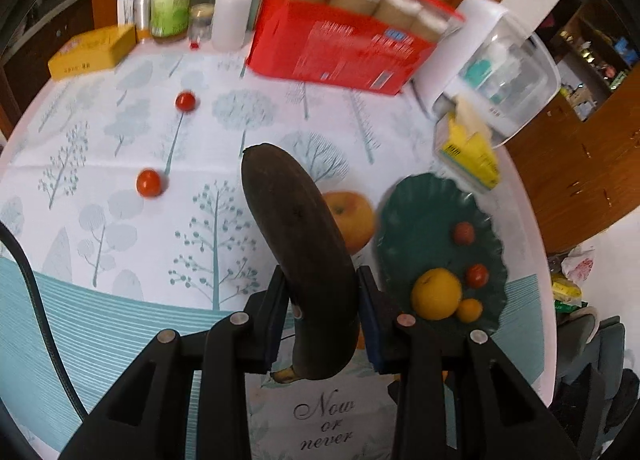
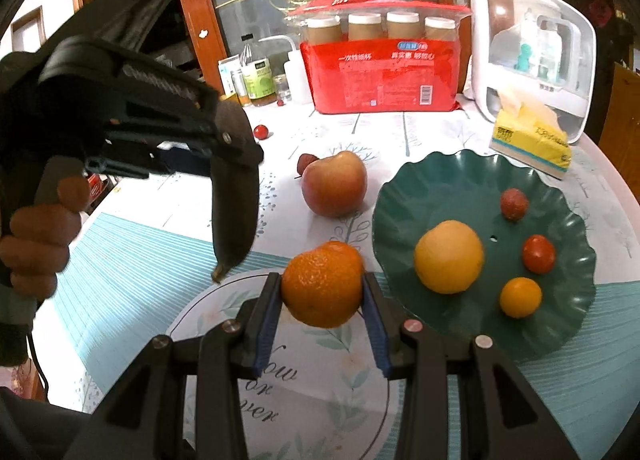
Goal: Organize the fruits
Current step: 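Grasp the dark banana with the left tool while the right tool grasps the tangerine, then carry the banana and tangerine onto the green plate and open both tools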
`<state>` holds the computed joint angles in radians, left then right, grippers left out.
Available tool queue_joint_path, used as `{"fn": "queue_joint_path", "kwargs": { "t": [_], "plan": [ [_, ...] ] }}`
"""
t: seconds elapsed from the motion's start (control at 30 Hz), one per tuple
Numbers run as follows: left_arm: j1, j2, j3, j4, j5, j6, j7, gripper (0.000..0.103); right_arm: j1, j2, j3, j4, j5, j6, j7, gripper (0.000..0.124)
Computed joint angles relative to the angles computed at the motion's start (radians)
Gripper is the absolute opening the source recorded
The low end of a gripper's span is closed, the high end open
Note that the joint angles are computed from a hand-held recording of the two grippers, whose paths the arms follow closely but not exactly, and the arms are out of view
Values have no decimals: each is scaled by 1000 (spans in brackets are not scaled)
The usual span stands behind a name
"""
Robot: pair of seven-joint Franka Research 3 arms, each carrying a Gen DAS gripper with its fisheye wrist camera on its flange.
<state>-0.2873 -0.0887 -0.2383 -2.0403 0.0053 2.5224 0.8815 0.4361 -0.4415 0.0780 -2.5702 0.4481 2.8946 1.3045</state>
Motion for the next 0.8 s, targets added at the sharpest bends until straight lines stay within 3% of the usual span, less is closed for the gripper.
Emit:
{"fn": "queue_joint_path", "kwargs": {
  "t": [0.37, 0.8],
  "plan": [
    [-18, -1, -31, 58, 136, 31, -112, 32, -13, -87, -45, -37, -4, -7, -61, 40],
    [-79, 158, -56, 260, 320, -1, -278, 32, -72, -124, -150, -29, 44, -84, -242, 40]
  ]
}}
